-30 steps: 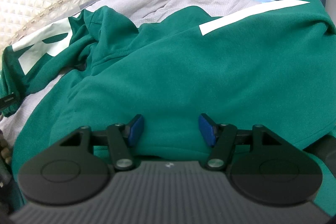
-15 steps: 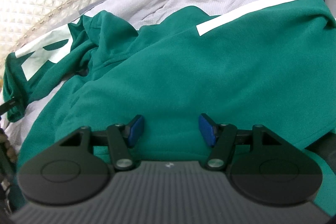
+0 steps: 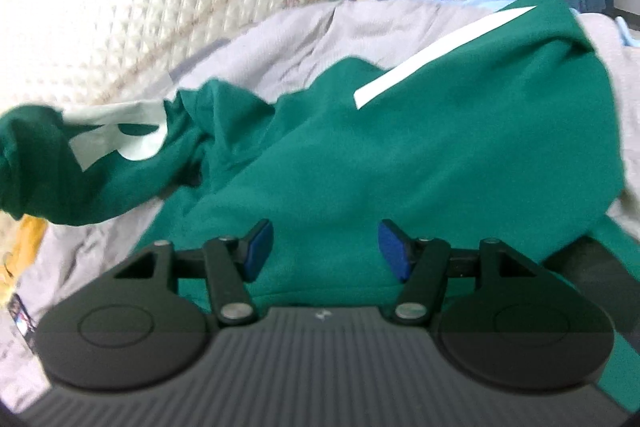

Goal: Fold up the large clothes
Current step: 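Grasp the other sleeve cuff with the left gripper and lift it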

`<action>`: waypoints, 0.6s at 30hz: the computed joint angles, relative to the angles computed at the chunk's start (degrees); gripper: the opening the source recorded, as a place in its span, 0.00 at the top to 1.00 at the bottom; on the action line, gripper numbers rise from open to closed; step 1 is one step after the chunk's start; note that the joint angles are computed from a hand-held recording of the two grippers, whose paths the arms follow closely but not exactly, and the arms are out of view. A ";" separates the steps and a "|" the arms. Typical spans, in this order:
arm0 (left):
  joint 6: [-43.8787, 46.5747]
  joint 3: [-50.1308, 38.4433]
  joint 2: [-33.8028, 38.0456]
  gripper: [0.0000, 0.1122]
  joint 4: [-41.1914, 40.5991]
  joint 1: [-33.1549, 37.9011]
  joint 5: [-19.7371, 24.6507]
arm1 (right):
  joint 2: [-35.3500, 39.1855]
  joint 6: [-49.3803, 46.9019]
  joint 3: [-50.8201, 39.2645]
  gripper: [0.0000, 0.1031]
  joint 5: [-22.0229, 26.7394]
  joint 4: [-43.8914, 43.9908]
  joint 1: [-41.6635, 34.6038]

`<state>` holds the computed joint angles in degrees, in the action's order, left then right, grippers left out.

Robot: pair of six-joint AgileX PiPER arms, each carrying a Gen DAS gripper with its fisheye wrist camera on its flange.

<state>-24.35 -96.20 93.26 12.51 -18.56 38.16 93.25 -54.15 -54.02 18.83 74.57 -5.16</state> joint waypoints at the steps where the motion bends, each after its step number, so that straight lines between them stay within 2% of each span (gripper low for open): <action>1: -0.04 -2.91 0.47 0.74 -0.13 -1.97 2.07 | -0.93 -1.72 0.67 0.40 1.06 2.12 -1.10; 6: -1.74 -19.52 6.38 0.74 0.79 -14.24 11.80 | -5.28 -10.68 4.24 0.40 6.50 11.99 -7.54; 10: -4.12 -30.71 15.17 0.74 2.77 -23.77 16.40 | -7.68 -16.54 7.36 0.40 10.30 17.67 -13.91; 16: -7.59 -38.72 29.50 0.74 -1.13 -30.43 16.12 | -7.86 -17.12 9.50 0.39 14.60 21.48 -23.82; 18: -8.14 -41.78 34.60 0.74 -1.74 -31.93 16.11 | -8.06 -19.28 9.85 0.39 14.57 24.06 -25.38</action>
<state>-32.49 -137.98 127.87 10.76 -50.50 54.27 85.19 -73.43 -44.17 33.40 98.63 -30.53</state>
